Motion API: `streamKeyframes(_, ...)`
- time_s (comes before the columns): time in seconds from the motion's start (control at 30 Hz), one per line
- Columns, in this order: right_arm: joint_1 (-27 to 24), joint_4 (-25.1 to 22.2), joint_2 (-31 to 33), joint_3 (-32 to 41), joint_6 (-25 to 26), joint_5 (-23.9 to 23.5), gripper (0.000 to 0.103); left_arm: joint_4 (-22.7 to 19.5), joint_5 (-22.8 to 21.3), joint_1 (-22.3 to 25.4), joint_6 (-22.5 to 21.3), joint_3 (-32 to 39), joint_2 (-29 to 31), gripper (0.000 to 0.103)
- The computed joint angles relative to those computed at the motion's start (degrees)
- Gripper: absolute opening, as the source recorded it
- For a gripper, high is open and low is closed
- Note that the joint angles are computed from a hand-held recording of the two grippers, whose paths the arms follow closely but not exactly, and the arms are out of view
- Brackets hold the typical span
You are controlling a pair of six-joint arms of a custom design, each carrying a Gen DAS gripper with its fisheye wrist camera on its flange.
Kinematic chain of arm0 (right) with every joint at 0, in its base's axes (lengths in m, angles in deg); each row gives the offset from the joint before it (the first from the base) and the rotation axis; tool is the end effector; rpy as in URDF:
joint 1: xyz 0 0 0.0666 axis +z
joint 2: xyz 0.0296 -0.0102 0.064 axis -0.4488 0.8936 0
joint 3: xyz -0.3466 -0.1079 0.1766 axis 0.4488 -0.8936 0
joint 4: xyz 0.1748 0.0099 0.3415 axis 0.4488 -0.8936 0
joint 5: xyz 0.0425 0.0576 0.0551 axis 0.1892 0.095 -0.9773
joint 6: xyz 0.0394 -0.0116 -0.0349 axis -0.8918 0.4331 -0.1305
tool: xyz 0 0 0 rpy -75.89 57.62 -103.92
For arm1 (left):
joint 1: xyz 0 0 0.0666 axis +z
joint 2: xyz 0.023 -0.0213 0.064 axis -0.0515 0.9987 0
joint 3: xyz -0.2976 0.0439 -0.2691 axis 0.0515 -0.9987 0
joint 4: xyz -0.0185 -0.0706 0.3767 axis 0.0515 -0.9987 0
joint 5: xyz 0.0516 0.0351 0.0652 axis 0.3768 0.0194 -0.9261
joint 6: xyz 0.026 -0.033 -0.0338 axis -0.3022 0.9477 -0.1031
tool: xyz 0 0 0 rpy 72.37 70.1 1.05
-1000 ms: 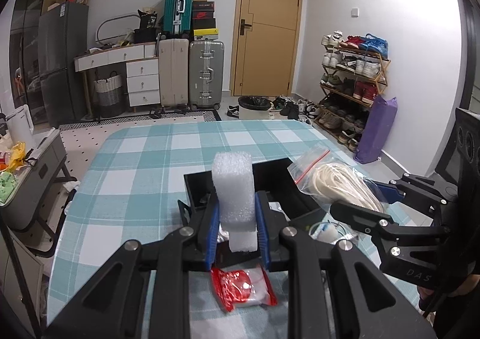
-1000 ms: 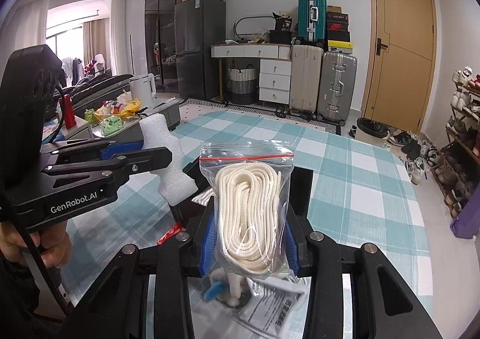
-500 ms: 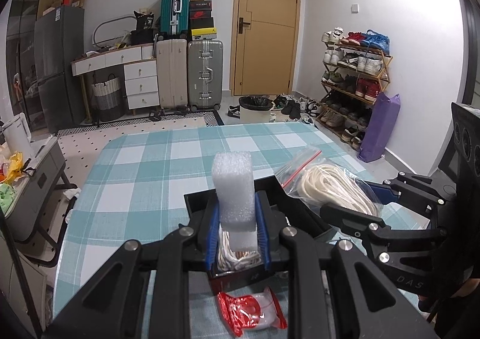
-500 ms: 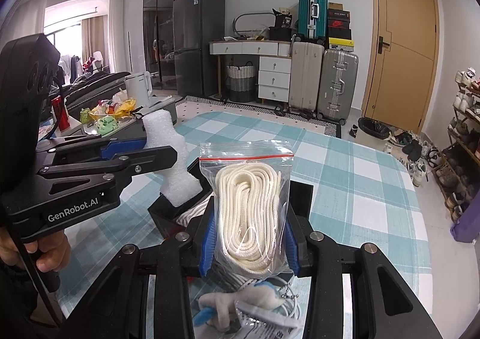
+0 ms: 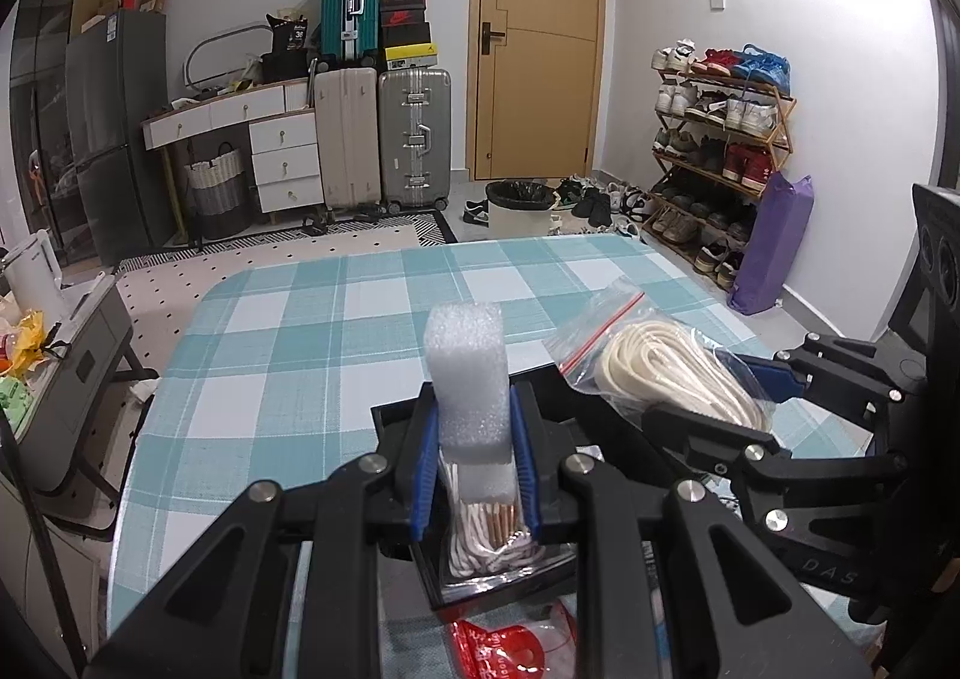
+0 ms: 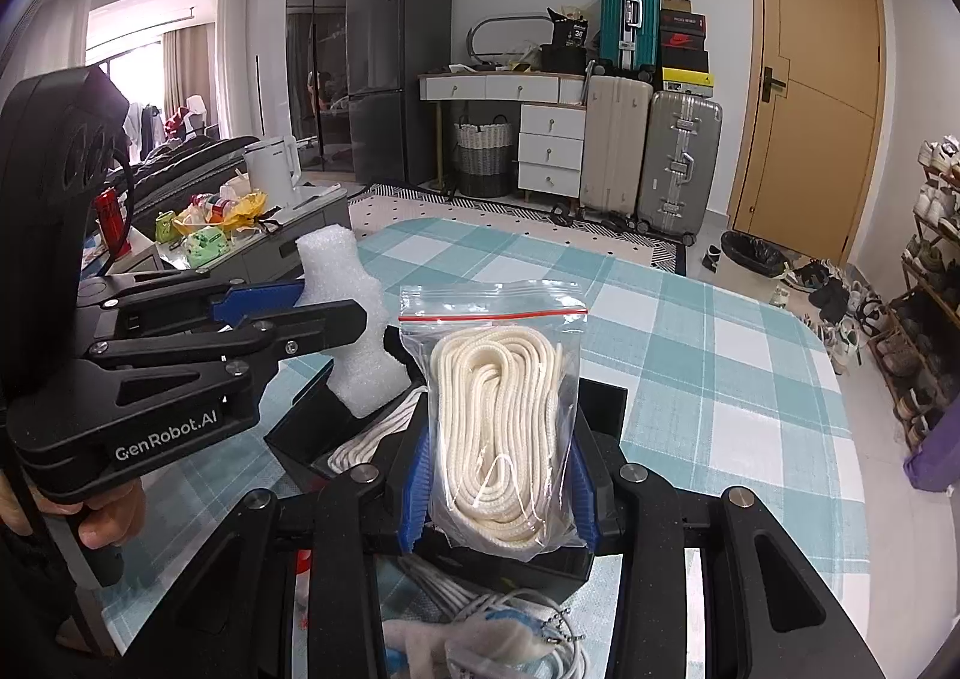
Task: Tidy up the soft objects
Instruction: 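Carry the foam block and cream rope bag over the black box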
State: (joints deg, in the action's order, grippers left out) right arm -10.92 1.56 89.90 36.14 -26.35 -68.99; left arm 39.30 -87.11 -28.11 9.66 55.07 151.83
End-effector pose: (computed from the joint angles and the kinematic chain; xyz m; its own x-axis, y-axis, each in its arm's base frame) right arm 0.6239 0.1863 0.4918 -0.4750 -0.3897 -0.7890 -0.6189 0.7853 -0.0153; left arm 0.5645 -0.2568 0.4217 -0.5633 0.0402 -0.8253 0.1341 0.9900 -0.0433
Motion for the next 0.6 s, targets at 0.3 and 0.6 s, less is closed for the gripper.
streamKeyframes(0.3, 0.1, -1.5, 3.1, 3.1, -1.0, -0.5, 0.038, -1.0, 1.1, 0.7, 0.6, 1.0, 2.0, 0.021)
streamKeyframes(0.6, 0.3, -2.5, 5.3, 4.3, -1.0, -0.5, 0.038, -2.3, 2.5, 0.7, 0.1, 2.1, 3.9, 0.021)
